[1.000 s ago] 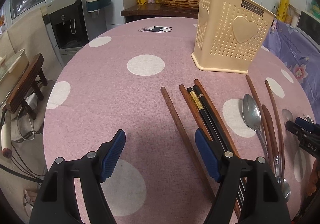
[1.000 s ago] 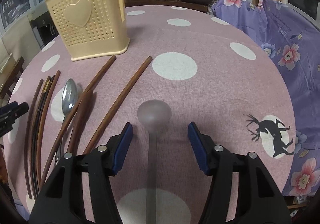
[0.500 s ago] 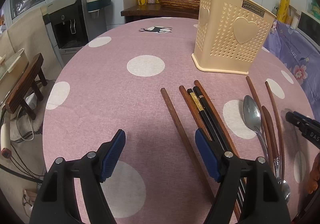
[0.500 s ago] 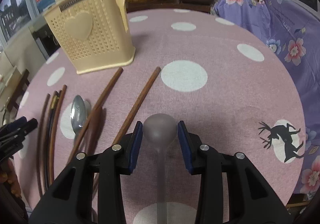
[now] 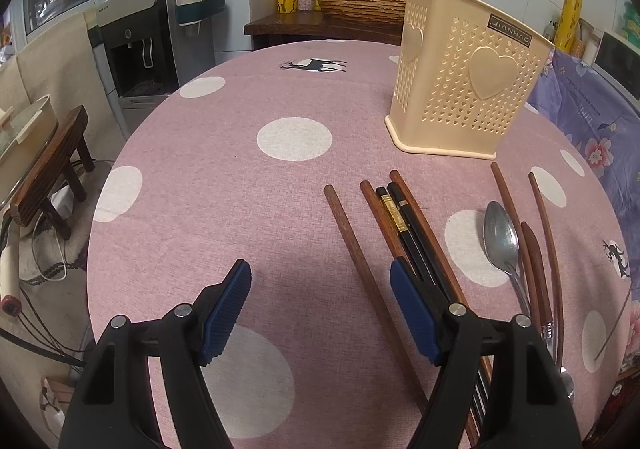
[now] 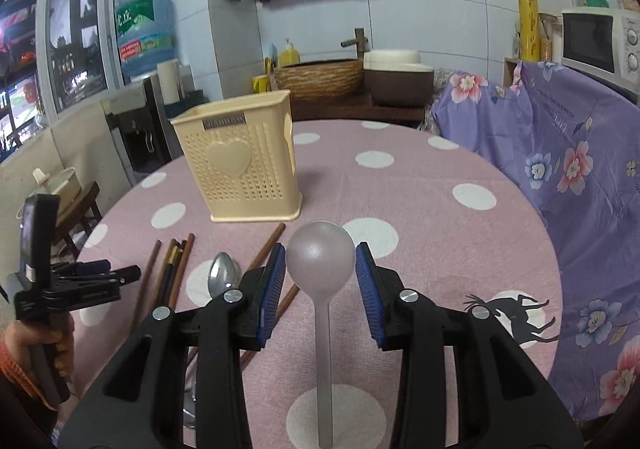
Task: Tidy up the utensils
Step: 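Lift the translucent spoon with the right tool while the left tool grasps a wooden chopstick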
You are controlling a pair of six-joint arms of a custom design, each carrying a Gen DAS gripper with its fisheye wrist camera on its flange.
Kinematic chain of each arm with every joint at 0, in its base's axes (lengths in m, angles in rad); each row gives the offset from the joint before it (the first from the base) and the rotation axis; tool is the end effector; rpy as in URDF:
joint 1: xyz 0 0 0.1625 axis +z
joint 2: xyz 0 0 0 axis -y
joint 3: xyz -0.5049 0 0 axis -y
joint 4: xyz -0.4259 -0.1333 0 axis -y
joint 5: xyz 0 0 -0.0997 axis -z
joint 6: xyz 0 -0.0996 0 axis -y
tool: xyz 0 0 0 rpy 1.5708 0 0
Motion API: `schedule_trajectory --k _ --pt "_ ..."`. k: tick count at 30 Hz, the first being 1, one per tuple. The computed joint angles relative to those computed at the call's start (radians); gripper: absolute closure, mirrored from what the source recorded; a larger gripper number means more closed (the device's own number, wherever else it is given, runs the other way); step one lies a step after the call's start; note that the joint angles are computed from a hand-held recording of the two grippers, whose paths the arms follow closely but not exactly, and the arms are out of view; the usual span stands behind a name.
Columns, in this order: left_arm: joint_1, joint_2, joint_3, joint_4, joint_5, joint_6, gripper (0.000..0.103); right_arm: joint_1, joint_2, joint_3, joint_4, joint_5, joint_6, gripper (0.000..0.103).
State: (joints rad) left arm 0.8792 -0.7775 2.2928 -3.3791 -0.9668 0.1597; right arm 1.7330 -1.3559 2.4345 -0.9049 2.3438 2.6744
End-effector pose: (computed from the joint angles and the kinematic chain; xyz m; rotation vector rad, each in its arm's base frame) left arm -0.1743 -0.5082 0.0418 0.9555 2.3944 -0.5775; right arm 0.1214 -0.3469 0.1699 -0.0281 -1.9177 1.3942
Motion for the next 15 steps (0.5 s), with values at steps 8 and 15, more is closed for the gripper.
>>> schedule_trajectory --k 8,15 --pt "-0.007 0.006 -0.026 0.063 0.001 -0.002 0.05 0.027 0.009 0.024 -0.081 0.014 -0.03 0.066" --pt "0.0 0.033 -0.088 0.176 0.006 -0.061 0.07 0.045 0.025 0.032 -0.149 0.037 -0.085 0.066"
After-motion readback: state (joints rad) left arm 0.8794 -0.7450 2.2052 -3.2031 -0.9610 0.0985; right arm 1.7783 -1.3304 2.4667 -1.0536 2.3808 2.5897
